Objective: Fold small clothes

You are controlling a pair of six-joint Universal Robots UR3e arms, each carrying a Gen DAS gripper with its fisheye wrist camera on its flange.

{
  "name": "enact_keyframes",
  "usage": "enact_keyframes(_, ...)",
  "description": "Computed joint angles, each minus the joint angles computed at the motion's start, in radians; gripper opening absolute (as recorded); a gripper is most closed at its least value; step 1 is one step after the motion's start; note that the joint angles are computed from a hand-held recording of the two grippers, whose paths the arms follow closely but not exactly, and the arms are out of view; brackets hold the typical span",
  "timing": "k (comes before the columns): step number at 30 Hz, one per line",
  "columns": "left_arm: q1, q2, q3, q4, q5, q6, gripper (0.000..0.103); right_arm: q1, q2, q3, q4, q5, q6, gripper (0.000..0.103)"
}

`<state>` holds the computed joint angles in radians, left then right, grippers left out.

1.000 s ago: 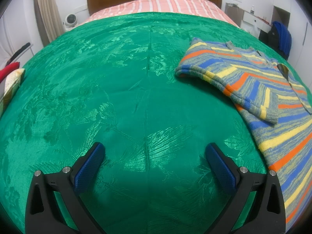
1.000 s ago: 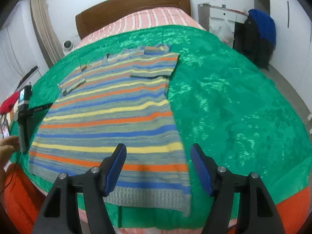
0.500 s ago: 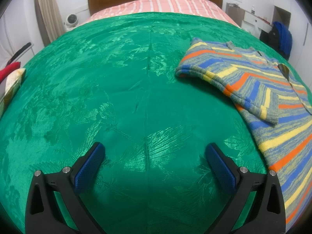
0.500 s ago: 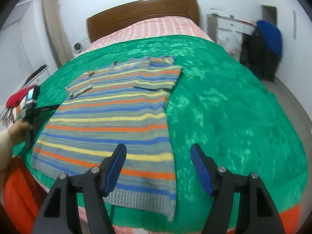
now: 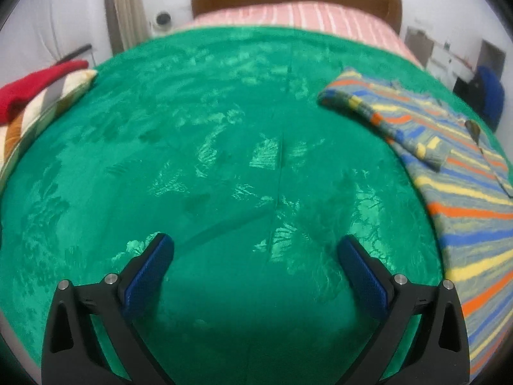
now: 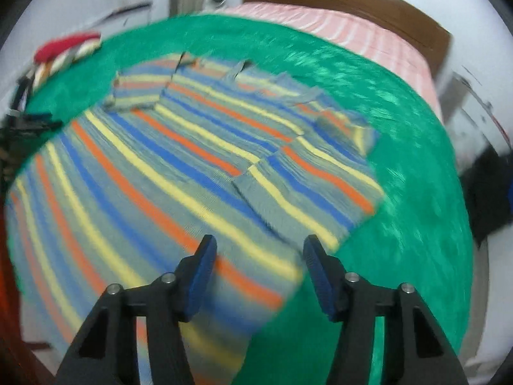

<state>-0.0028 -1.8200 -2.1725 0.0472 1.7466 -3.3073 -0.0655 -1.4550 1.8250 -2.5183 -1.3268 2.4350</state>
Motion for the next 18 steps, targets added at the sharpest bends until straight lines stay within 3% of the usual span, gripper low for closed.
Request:
enact_keyframes(2,-0.018,-0.025,0.010,0.024,0.029,0.001,0.103,0.045,0.123,-0.099,0.005,-0.039,-0.005,0.050)
enact_keyframes(5,-0.023,-0.041,0.009,0.052,0.036,0.008,0.103,0.029,0.206,-0.206,0.063,-0.001,0.056,0.002)
enact_keyframes(8,0.000,-0.018,-0.026,0.077,0.000,0.010,0.103,-0.106,0.169,-0.252,0.079,0.125,0.181,0.002)
enact_keyframes(11,-0.008,-0.037,-0.021,0.094,0.014,0.013,0.103,-0.300,0.155,-0.359,0.124,0.185,0.325,0.002)
enact_keyframes(14,-0.013,-0.040,-0.022,0.101,0.021,0.009,0.103,-0.459,0.183,-0.475,0.191,0.191,0.432,0.002)
enact_keyframes(18,-0.022,-0.044,-0.021,0.105,0.033,0.005,0.103,-0.542,0.231,-0.543,0.275,0.140,0.451,0.002)
